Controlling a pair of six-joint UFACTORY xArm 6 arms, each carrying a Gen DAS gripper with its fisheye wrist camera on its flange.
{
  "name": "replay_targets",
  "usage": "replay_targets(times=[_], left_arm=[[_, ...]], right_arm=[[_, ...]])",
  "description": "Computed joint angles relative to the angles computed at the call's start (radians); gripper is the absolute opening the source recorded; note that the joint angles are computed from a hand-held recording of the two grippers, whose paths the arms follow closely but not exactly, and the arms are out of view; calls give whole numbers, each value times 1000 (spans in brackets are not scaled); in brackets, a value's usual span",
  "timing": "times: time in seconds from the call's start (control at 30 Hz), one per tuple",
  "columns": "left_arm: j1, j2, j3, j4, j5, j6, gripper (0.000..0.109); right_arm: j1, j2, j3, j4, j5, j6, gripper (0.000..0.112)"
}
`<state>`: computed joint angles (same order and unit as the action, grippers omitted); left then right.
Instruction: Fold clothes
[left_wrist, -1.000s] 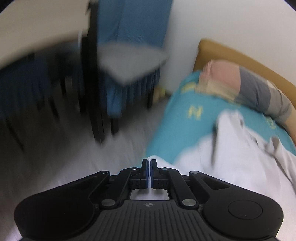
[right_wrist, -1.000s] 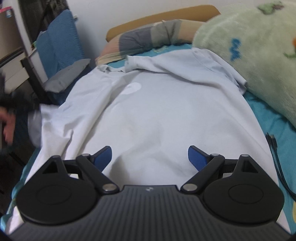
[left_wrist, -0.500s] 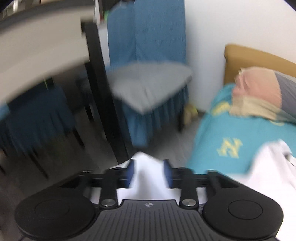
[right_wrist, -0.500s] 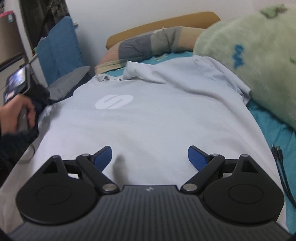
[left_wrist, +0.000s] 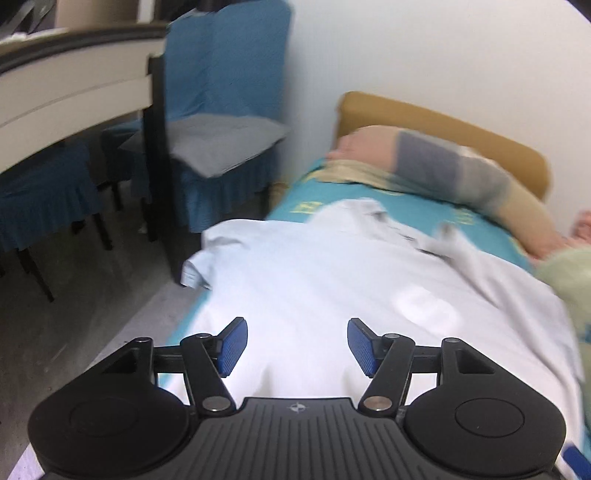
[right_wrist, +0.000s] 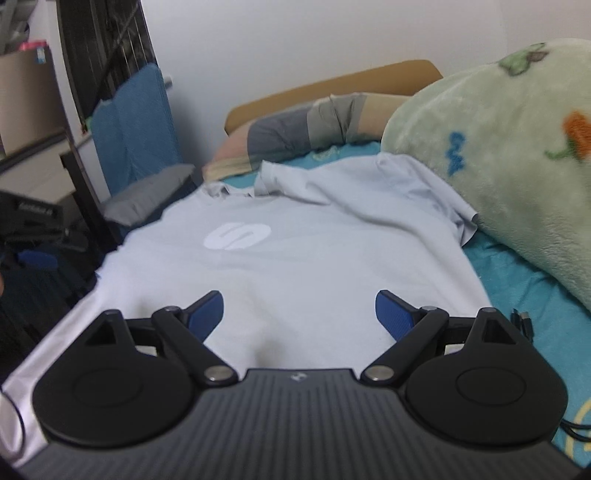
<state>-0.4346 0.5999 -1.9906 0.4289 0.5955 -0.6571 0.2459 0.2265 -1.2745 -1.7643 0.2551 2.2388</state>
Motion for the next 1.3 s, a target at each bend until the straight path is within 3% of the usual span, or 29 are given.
replay_targets(times=[0.07, 0.2, 0.37, 0.5, 0.6, 0.73, 1.0, 1.23, 1.3], left_arm=[[-21, -87, 124, -2, -68, 8, 66], [-47, -252, 367, 110, -210, -65, 79], [-49, -361, 530, 163, -299, -90, 86], [-47, -359, 548, 64, -353, 37, 99], [-50, -355, 546, 118, -367, 7, 102], [-61, -361, 567, 14, -380, 125, 103], [-65, -352, 545, -30, -348, 161, 103], [-52, -351, 521, 137, -343, 59, 103], [-47, -341, 502, 128, -347, 65, 103]], right_arm=[[11, -44, 34, -44, 26, 40, 91], [30, -133, 103, -94, 79, 108, 91], [59, -210, 155, -47, 150, 31, 91], [63, -215, 145, -51, 161, -2, 91], [63, -195, 132, 16, 158, -92, 91], [62, -196, 132, 42, 146, -106, 91], [69, -176, 115, 73, 136, -146, 91], [74, -182, 114, 110, 121, -102, 91], [59, -149, 73, 143, 99, -143, 91]])
